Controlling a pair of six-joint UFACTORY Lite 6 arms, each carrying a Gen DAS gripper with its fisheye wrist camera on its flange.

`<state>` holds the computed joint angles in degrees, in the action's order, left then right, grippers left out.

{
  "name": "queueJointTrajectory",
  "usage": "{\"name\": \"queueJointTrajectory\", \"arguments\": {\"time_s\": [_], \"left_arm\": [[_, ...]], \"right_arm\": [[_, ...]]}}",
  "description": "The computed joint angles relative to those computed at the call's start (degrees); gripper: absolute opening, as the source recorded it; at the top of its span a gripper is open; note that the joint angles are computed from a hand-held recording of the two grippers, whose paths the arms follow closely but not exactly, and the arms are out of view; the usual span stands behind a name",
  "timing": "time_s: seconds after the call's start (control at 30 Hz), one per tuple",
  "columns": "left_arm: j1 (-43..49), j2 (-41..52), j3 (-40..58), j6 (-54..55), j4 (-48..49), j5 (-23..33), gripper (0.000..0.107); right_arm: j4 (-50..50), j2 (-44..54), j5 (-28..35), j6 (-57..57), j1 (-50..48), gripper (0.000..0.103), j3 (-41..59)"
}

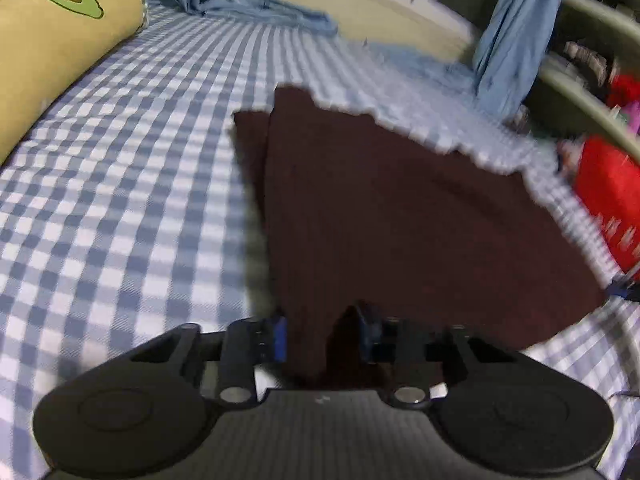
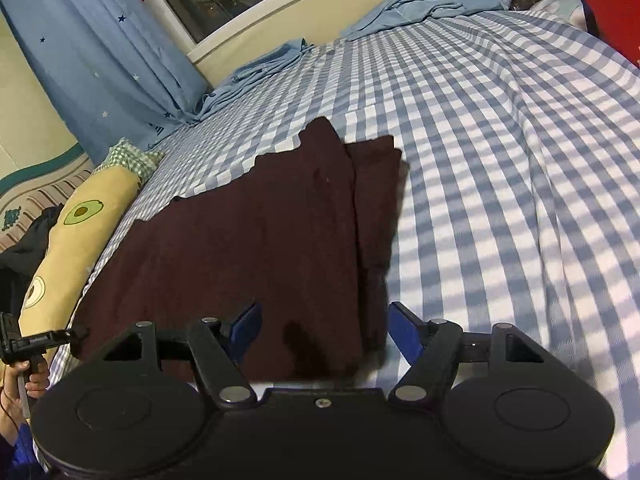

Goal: Fold small clothes

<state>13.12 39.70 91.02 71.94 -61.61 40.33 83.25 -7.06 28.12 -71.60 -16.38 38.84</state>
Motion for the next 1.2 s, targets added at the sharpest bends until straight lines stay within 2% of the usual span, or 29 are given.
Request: {"name": "queueJointTrajectory", "arguments": {"time_s": [0.07, 0.2, 0.27, 0.33, 0.43, 0.53, 0.6, 0.67, 0.73, 0.77, 0.83, 0.9, 0.97, 1.03, 1.2], "left_arm": [[1.13, -0.8, -0.51, -0.61, -1.21, 1.81, 0.016], [2.05, -5.11, -4.1, 0.7, -2.84, 1.37, 0.014], [2.39, -4.57, -3.2, -2.5, 0.12, 1.4, 0.016], [1.02, -2.89, -1.27, -6.71, 5.62, -1.41, 0.021], [0.52, -3.95, -3.32, -5.39, 4.95, -3.43, 0.021], [0.38, -4.66, -3.72, -7.03, 6.0, -3.97, 0.022], [-0.02, -5.74, -4.68, -8.46, 7.83, -5.56, 0.027], [-0.2, -6.68, -5.28, -10.03, 10.35, -7.01, 0.035], [-0.31, -7.78, -6.18, -10.92, 12.16, -8.35, 0.038], [-0.38, -8.34, -6.89, -10.14, 12.03, -9.13, 0.039], [-0.21, -10.67, -9.25, -8.46, 11.49, -10.2, 0.04], [0.0, -13.21, -11.38, -8.17, 11.91, -11.18, 0.043], [-0.62, -17.62, -15.01, -7.9, 13.83, -15.28, 0.044], [-0.91, -21.85, -17.96, -6.52, 14.97, -18.97, 0.044], [-0.13, -24.78, -16.3, -5.78, 12.9, -15.41, 0.043]], "right_arm": [[-0.06, -1.19, -0.93, 0.01, 1.48, 0.071, -1.39], [0.04, -2.41, -0.4, 1.86, 2.36, 0.071, -1.49], [-0.73, -2.48, -0.52, 3.69, 2.41, 0.071, -0.62], [-1.05, -2.31, -0.43, 4.44, 2.11, 0.071, -0.17], [-1.51, -0.33, -0.71, 4.71, 2.42, 0.071, 0.92], [-1.42, 2.27, -5.3, 4.79, 4.77, 0.069, 2.39], [2.96, 2.42, -7.58, 2.13, 5.02, 0.063, 1.91], [7.8, 1.92, -4.74, -1.26, 2.71, 0.063, 0.97], [3.17, 3.69, -3.55, 2.66, 1.85, 0.062, 2.33], [-0.37, 4.67, -3.74, 5.12, 2.37, 0.059, 3.13], [-6.26, 5.91, -5.23, 8.24, 4.44, 0.027, 3.7], [-13.77, 5.62, -9.62, 13.1, 8.1, 0.019, 3.06], [-17.97, 4.13, -12.38, 16.65, 10.45, 0.017, 1.89], [-19.34, 2.59, -12.49, 19.63, 10.65, 0.015, 1.58], [-21.68, -3.39, -9.74, 23.62, 8.92, 0.013, 0.68]]}}
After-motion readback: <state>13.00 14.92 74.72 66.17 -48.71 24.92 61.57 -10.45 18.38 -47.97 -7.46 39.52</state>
